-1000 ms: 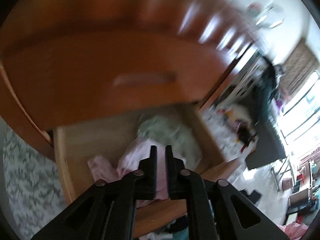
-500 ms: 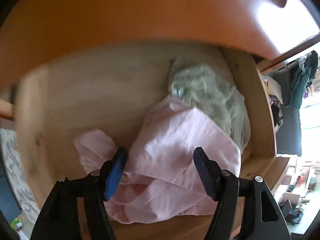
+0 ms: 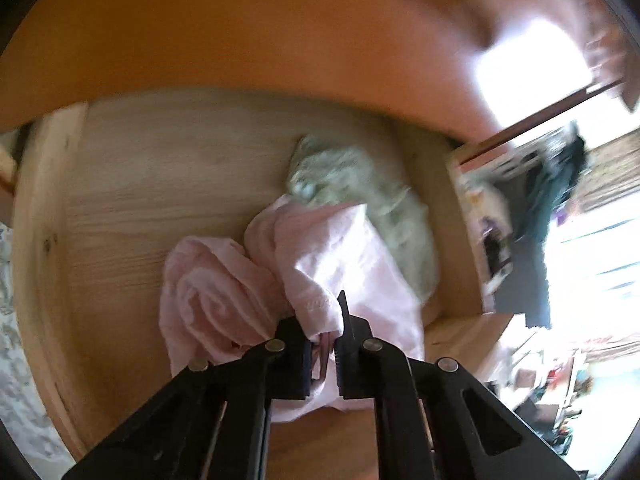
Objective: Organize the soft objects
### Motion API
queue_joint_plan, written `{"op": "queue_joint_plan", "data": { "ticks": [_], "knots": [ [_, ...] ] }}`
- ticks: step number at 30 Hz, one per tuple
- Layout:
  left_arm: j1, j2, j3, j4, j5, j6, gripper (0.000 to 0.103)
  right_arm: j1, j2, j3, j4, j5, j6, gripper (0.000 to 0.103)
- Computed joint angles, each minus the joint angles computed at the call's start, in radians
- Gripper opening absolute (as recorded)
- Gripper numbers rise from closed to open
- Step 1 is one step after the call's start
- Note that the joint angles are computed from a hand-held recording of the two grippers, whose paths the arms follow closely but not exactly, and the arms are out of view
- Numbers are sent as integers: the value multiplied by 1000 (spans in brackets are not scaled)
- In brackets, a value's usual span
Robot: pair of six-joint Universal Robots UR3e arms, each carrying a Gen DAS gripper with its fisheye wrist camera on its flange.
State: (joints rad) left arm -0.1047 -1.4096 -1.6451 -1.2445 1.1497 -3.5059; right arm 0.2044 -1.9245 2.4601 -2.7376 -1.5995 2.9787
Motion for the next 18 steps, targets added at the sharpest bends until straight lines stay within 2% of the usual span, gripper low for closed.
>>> {"op": "queue_joint_plan", "data": {
  "ticks": [7, 11, 18],
  "knots": [
    [90, 254, -92, 76, -117, -33, 8, 13, -3, -4, 1, -17, 2, 103],
    [95, 330, -64, 107, -119, -66, 8, 18, -6, -1, -6, -24, 6, 103],
    [94, 446, 84, 78, -100, -90, 8, 13, -26, 14, -17, -22, 4, 103]
  ]
}}
